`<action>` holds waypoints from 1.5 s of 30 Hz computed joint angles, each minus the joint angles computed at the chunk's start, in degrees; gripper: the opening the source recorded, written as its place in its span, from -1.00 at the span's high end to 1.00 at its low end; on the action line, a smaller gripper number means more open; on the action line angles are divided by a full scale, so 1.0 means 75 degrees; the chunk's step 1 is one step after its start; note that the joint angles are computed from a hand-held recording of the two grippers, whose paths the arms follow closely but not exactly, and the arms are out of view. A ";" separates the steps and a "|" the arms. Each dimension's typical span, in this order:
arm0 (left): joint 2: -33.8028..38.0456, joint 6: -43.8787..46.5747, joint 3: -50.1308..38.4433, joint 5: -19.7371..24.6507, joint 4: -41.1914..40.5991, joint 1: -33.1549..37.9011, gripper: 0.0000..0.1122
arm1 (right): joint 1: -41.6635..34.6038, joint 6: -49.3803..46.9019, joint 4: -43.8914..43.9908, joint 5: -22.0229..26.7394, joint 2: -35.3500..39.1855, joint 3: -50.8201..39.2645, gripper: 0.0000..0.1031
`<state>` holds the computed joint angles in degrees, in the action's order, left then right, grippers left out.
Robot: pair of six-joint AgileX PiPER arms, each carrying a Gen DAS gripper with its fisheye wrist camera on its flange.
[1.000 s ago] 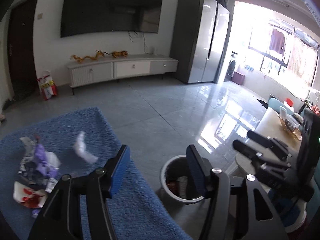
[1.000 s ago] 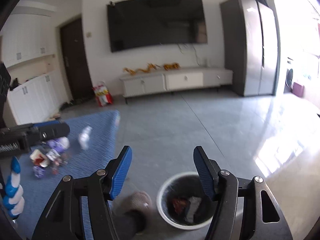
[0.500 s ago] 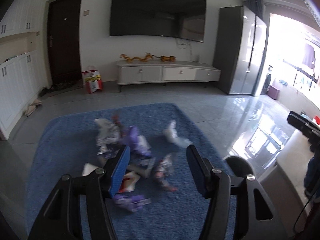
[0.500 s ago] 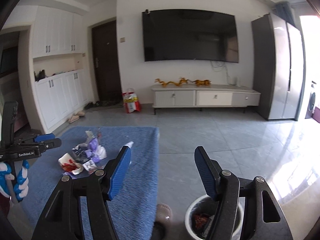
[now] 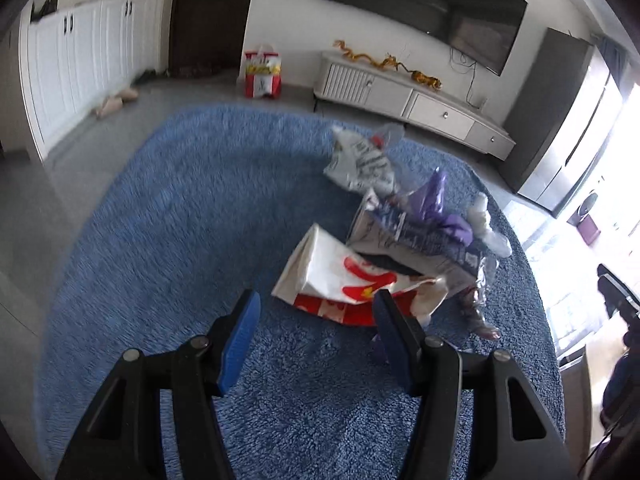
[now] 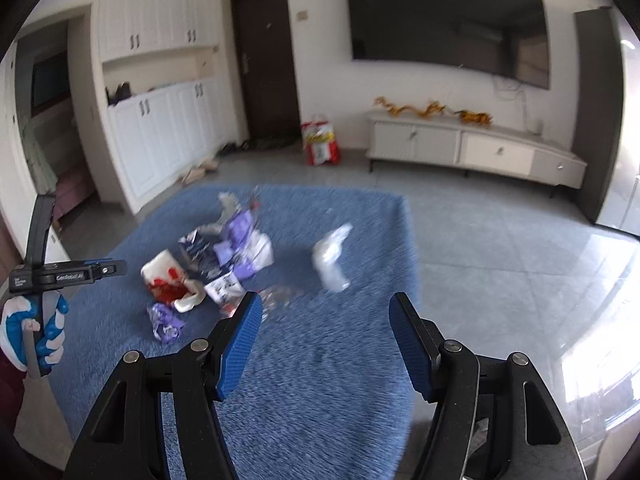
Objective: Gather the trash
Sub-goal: 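Grasp the red-and-white paper bag with left tool while right tool grasps plastic bottle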
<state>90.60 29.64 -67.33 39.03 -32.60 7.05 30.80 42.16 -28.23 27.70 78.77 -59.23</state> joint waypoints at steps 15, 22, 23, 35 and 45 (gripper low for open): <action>0.1790 0.0268 -0.0688 0.1643 -0.2952 0.0645 -0.01 | -0.0072 -0.2541 0.2714 -0.0717 0.2229 -0.1014 -0.27; 0.2375 -0.0204 -0.1364 0.1822 -0.3354 0.0734 -0.01 | -0.0169 -0.3976 0.4355 -0.0714 0.2854 -0.1474 -0.27; 0.2443 -0.0238 -0.1445 0.1843 -0.3395 0.0736 -0.01 | -0.0192 -0.4268 0.4690 -0.0692 0.2973 -0.1578 -0.27; 0.3350 -0.0073 -0.2351 0.2446 -0.4006 0.0919 0.45 | -0.0171 -0.4891 0.5582 -0.0509 0.3881 -0.2425 -0.16; 0.3096 0.0814 -0.1950 0.2245 -0.4456 0.0792 0.74 | -0.0166 -0.5106 0.5692 -0.0458 0.3740 -0.2260 0.54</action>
<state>113.81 35.74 -81.95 55.87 -66.02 12.99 29.56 3.86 14.46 24.26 106.82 -76.18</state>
